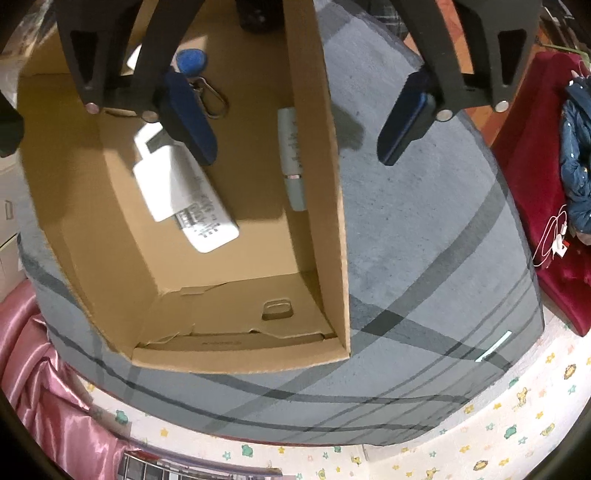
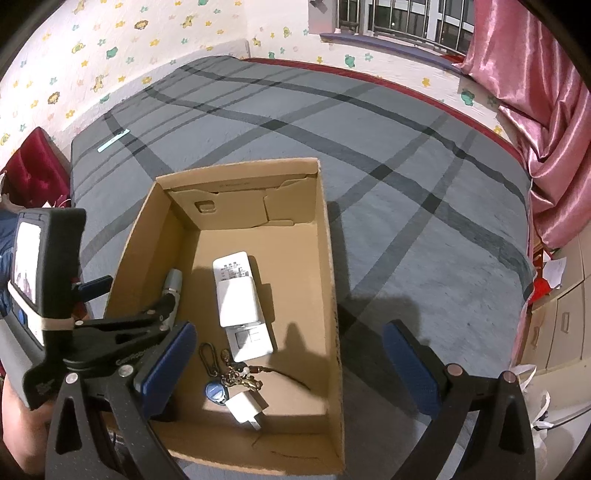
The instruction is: Organize rigid objects
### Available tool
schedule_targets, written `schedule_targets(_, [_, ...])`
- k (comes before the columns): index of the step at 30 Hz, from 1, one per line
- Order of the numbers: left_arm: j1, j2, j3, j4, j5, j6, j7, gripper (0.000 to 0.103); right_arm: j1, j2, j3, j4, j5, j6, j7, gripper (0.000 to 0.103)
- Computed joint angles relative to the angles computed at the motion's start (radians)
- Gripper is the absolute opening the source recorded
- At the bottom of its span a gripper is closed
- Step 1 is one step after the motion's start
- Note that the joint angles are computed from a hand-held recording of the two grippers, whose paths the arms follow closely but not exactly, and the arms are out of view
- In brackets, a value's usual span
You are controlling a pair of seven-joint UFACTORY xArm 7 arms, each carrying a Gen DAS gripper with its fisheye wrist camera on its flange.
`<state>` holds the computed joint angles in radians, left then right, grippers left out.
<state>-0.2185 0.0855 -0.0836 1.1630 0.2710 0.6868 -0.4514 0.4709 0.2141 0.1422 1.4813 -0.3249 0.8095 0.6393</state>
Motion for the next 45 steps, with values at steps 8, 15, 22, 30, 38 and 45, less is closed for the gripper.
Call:
schedule_targets(8, [-0.004, -0.140, -0.027, -0.074, -0.005, -0.019, -0.055, 0.103, -0.018, -0.078, 0.010, -0.067, 0.010, -0.023, 0.001, 0.103])
schedule_targets(15, [-0.002, -0.249, -0.077, -0.125, 0.050, 0.009, -0.104, 0.103, -0.041, -0.181, 0.032, -0.148, -0.002, -0.028, 0.008, 0.103])
schedule_targets(22, [0.005, -0.364, -0.137, -0.175, 0.141, 0.043, -0.207, 0.103, -0.071, -0.293, 0.065, -0.234, -0.006, -0.022, 0.021, 0.103])
schedule_targets(30, [-0.018, -0.435, -0.182, -0.205, 0.126, 0.068, -0.208, 0.103, -0.113, -0.429, 0.101, -0.341, -0.007, -0.035, 0.061, 0.103])
schedule_targets(38, [-0.033, -0.506, -0.222, -0.262, 0.112, 0.069, -0.214, 0.103, -0.139, -0.542, 0.123, -0.461, 0.048, -0.059, 0.055, 0.103])
schedule_targets(45, [-0.047, -0.541, -0.228, -0.301, 0.073, 0.067, -0.214, 0.103, -0.150, -0.584, 0.149, -0.501, 0.059, -0.056, 0.052, 0.103])
